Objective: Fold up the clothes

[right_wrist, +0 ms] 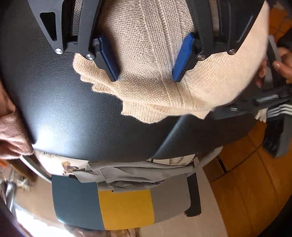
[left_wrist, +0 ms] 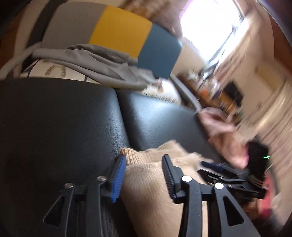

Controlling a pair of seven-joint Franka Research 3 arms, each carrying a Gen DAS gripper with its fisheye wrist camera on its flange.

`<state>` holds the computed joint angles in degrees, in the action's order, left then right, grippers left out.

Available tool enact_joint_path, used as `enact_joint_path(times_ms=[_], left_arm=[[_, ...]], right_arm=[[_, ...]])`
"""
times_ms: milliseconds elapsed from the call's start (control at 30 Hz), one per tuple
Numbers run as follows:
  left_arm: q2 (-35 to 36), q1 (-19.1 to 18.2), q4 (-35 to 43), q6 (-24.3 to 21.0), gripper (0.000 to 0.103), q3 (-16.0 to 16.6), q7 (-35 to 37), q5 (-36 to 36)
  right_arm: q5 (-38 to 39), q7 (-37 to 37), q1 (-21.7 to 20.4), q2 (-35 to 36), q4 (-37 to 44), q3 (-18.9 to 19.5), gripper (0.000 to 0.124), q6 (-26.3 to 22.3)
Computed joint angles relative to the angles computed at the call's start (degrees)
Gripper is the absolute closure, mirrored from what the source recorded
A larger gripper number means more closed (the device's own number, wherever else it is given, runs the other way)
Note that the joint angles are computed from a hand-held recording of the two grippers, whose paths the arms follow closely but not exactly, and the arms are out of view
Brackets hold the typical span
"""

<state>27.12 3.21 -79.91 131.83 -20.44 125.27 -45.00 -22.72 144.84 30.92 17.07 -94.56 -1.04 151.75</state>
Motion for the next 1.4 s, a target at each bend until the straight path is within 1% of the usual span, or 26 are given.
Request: enact_joint_path(times_ms=[33, 67, 100, 133, 167, 233, 367, 400, 467, 500, 567, 667, 733, 767, 833, 867, 900, 933, 967, 1000, 1033, 1100, 1167, 1200, 1300, 1400], left_arm=[[-0.34, 1.83, -0.14, -2.48, 0.048, -0.54, 0.07, -2.28], [-0.36, 3.4, 0.07, -5.61, 0.046, -0.72, -0.19, -4.25], [-0.32, 4.49, 0.22, -8.43, 0.043, -0.61, -0.6, -5.72], [-0.21, 5.3, 0.34, -11.06, 0.041, -0.37, -1.1, -6.88], [-0.44, 6.11, -0.23, -13.38, 0.04, -0.07, -1.53, -8.07], [-0.87, 6.57, -1.5, -15.85, 0.037, 0.76, -1.97, -9.41], [-1.47, 6.31, -4.02, -20.14, 0.037, 2.11, -2.9, -10.16], [-1.93, 6.19, -5.04, -20.59, 0.036, 2.24, -2.42, -10.51], [-2.62, 5.88, -6.66, -21.47, 0.036, 2.45, -1.22, -11.44], [-2.42, 5.68, -6.75, -22.28, 0.036, 2.51, -0.97, -11.89], [-2.05, 4.65, -6.89, -22.48, 0.035, 2.83, -0.81, -11.44], [-1.63, 4.46, -7.43, -22.3, 0.034, 2.47, 0.65, -13.58], [-1.44, 3.75, -7.16, -21.79, 0.031, 2.45, 1.22, -13.66], [-1.26, 3.35, -6.86, -21.56, 0.031, 2.44, 1.33, -13.43], [-1.64, 2.34, -7.03, -20.05, 0.027, 2.44, 1.7, -12.52], [-2.22, 1.76, -7.57, -18.86, 0.027, 2.48, 2.09, -11.87], [-2.6, 1.29, -7.83, -18.14, 0.027, 2.53, 2.32, -11.18], [-2.44, 0.92, -7.31, -18.72, 0.028, 2.55, 2.53, -10.0], [-1.98, 0.57, -6.35, -19.89, 0.036, 2.54, 2.77, -8.51], [-2.02, 0.33, -6.33, -19.85, 0.048, 2.55, 2.81, -7.81], [-2.51, 0.38, -7.1, -18.99, 0.052, 2.47, 2.91, -8.28], [-4.5, 0.33, -9.2, -16.6, 0.057, 2.53, 3.71, -9.02], [-7.37, 0.86, -12.1, -14.36, 0.058, 2.59, 6.33, -11.47], [-8.64, 1.15, -13.32, -13.88, 0.058, 2.85, 7.4, -12.88], [-12.89, 2.04, -16.97, -13.3, 0.058, 4.93, 10.03, -15.5], [-17.92, 2.97, -21.65, -11.9, 0.058, 8.16, 12.22, -16.91]], right_arm=[[0.79, 1.01, -0.39, -1.57, -2.05, 0.03, 0.06, 2.42], [1.6, 2.0, -0.83, -3.1, -4.02, 0.12, 0.058, 4.82], [3.16, 2.47, -1.58, -4.78, -6.46, 0.55, 0.051, 7.9], [6.19, 1.85, -2.73, -6.7, -9.6, 1.57, 0.047, 11.42], [9.8, 0.71, -3.8, -8.55, -12.64, 2.72, 0.039, 13.99], [18.47, -2.95, -5.71, -12.18, -18.42, 5.17, 0.037, 18.29], [32.15, -6.87, -6.51, -19.05, -29.13, 7.55, 0.036, 21.98], [37.91, -9.99, -5.9, -20.27, -31.25, 7.72, 0.036, 23.0], [55.96, -23.46, -2.02, -21.06, -32.76, 6.29, 0.036, 24.91], [62.78, -28.97, -0.75, -20.87, -32.53, 5.96, 0.036, 25.03], [76.22, -40.89, 0.67, -19.61, -30.37, 5.71, 0.036, 23.26], [87.53, -52.89, -0.53, -17.43, -26.8, 7.24, 0.036, 21.46], [93.0, -58.82, -2.04, -15.87, -24.33, 8.4, 0.036, 19.88], [92.94, -59.73, -2.76, -14.88, -23.09, 8.85, 0.036, 18.95], [88.79, -58.14, -3.91, -12.78, -20.72, 9.46, 0.035, 17.19], [86.76, -57.39, -4.42, -11.71, -19.47, 9.71, 0.037, 16.3], [83.4, -55.49, -4.75, -10.51, -18.21, 9.78, 0.056, 15.3], [79.31, -52.54, -4.91, -9.16, -17.0, 9.69, 0.073, 13.96], [77.77, -51.24, -5.26, -7.98, -15.95, 10.04, 0.079, 13.33], [76.16, -50.11, -5.36, -7.35, -15.41, 10.38, 0.081, 13.88], [72.84, -47.62, -5.1, -7.23, -15.35, 10.19, 0.082, 14.07], [68.29, -43.08, -4.76, -7.08, -15.46, 10.1, 0.082, 14.92], [61.58, -37.48, -3.84, -6.61, -14.61, 9.28, 0.083, 14.65], [59.77, -36.85, -3.82, -6.03, -13.53, 9.6, 0.083, 14.52], [61.9, -40.55, -5.29, -2.76, -9.0, 12.88, 0.083, 14.6], [64.34, -45.18, -6.13, 3.22, -0.96, 16.01, 0.083, 13.08]])
